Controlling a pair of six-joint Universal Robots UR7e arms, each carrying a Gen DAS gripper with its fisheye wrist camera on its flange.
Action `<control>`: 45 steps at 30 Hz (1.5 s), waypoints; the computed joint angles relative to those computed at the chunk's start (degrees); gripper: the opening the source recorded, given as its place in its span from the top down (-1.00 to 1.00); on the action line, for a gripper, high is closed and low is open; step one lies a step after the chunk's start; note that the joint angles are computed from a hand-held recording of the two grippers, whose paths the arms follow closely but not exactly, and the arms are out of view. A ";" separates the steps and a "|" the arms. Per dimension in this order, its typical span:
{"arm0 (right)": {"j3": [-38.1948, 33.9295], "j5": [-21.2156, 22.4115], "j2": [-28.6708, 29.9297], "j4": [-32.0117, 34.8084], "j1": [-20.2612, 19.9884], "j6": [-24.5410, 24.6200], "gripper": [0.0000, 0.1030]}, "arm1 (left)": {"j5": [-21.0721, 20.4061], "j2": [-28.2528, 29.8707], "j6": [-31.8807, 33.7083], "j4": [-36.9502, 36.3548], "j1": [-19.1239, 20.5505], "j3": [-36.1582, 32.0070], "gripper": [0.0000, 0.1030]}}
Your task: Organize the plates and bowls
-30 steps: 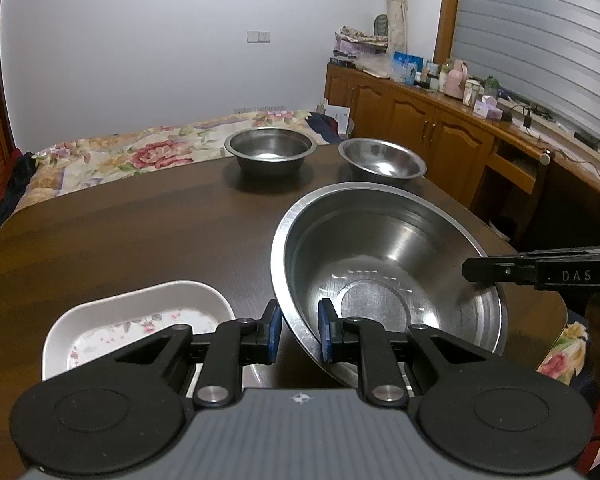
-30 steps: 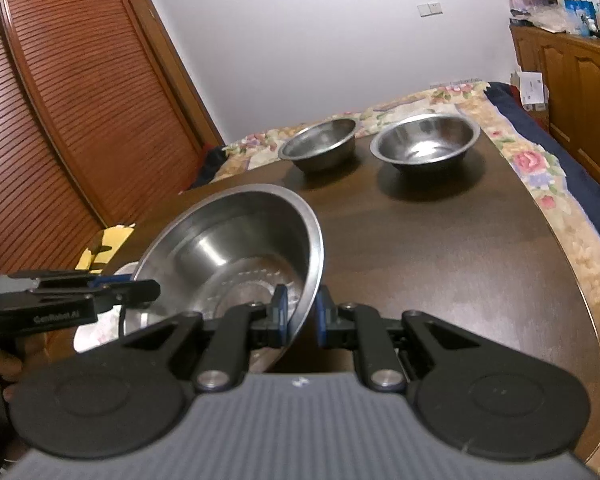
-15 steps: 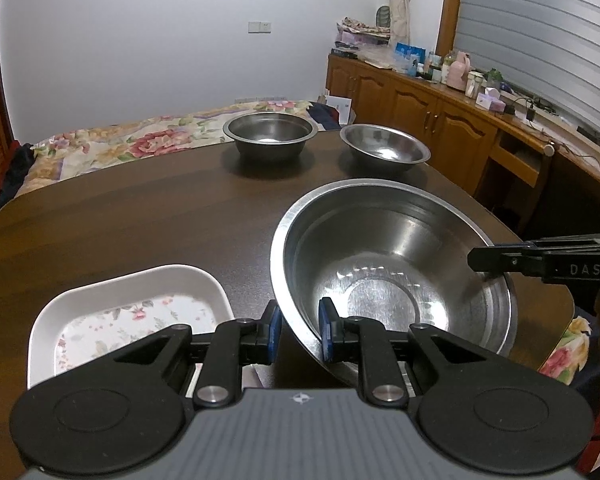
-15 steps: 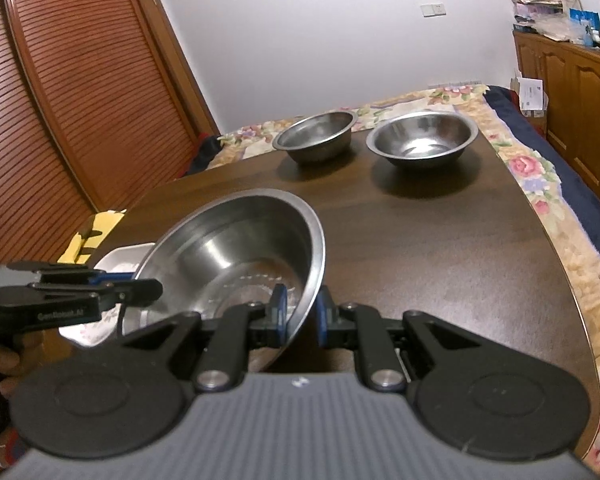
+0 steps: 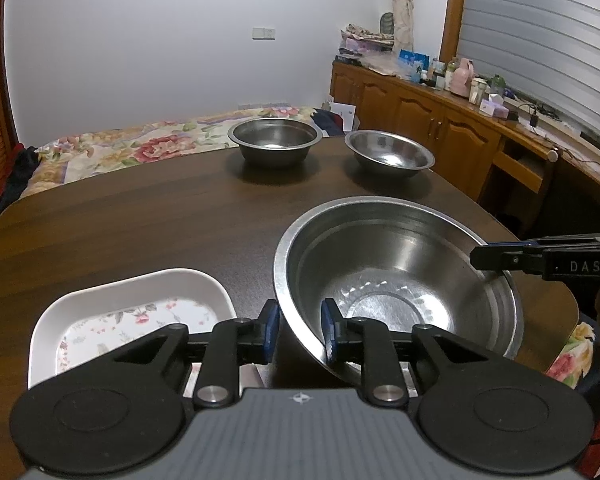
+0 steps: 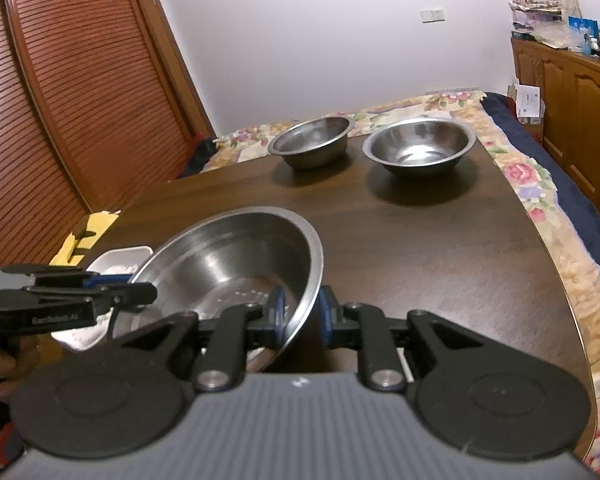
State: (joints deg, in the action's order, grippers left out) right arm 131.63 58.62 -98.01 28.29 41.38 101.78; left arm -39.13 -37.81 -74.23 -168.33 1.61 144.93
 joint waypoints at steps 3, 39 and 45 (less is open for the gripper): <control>0.10 -0.17 -0.54 -0.48 0.19 0.21 0.59 | 0.45 -0.32 -0.44 0.55 -0.06 0.09 0.52; -13.67 5.74 3.17 -9.76 21.10 17.69 0.09 | 13.93 -2.19 24.31 -10.19 12.97 -8.12 -0.10; -16.97 10.68 8.93 -11.26 24.93 17.92 0.09 | 15.04 0.75 35.78 -18.77 18.04 -12.11 -0.10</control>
